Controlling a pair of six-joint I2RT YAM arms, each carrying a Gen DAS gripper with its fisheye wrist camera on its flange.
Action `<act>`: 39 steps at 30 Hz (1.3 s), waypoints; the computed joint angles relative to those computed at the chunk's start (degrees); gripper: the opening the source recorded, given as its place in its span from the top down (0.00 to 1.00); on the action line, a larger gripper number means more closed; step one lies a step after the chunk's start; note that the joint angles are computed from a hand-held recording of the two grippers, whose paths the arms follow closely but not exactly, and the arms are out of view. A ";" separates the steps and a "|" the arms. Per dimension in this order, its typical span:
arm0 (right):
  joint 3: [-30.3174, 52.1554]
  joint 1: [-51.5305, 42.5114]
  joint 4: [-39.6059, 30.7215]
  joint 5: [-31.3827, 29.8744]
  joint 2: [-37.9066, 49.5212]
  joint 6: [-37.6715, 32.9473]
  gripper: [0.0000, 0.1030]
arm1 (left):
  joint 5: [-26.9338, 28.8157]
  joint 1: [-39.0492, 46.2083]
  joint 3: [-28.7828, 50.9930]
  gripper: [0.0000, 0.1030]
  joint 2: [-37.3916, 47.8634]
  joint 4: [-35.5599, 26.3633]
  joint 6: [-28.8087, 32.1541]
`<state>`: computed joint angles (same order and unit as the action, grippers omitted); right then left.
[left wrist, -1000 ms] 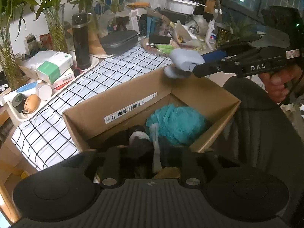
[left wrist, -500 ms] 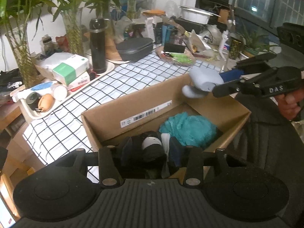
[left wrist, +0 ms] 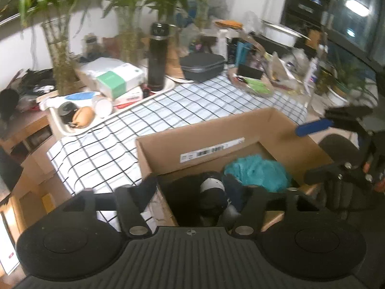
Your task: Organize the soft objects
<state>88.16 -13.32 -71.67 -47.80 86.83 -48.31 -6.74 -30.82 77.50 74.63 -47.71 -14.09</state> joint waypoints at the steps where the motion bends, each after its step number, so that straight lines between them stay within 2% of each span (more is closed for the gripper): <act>1: -0.26 -0.09 0.32 0.31 -0.29 0.90 0.04 | -0.61 -0.05 -0.03 0.33 -0.15 0.20 -0.56; 2: -0.80 -0.05 1.42 1.12 -0.94 2.39 0.00 | -1.08 -0.03 0.04 0.32 -0.24 0.21 -1.03; 11: -5.40 -0.65 9.07 5.68 -5.12 8.79 0.00 | -8.83 -2.00 3.25 0.30 2.08 -2.66 -6.10; 13: -6.45 -0.74 10.56 6.79 -6.16 9.82 0.00 | -11.42 -2.99 3.45 0.18 2.34 -2.92 -7.05; 18: -7.77 -0.79 11.88 8.54 -7.75 11.88 0.00 | -19.10 -6.37 2.99 0.00 2.06 -2.01 -7.33; 21: -7.78 -0.80 11.57 9.68 -8.39 13.48 0.00 | -19.94 -7.01 5.96 0.00 3.90 -5.92 -9.03; 25: -9.05 0.22 12.82 13.47 -10.23 16.25 0.00 | -22.72 -8.70 7.47 0.00 4.90 -8.09 -10.99; 31: -7.84 0.96 10.17 18.94 -10.63 19.74 0.00 | -22.06 -10.41 12.51 0.00 8.20 -15.54 -12.73; 39: -5.12 2.35 6.09 27.11 -10.07 23.78 0.00 | -17.49 -11.62 16.62 0.00 10.46 -22.03 -16.08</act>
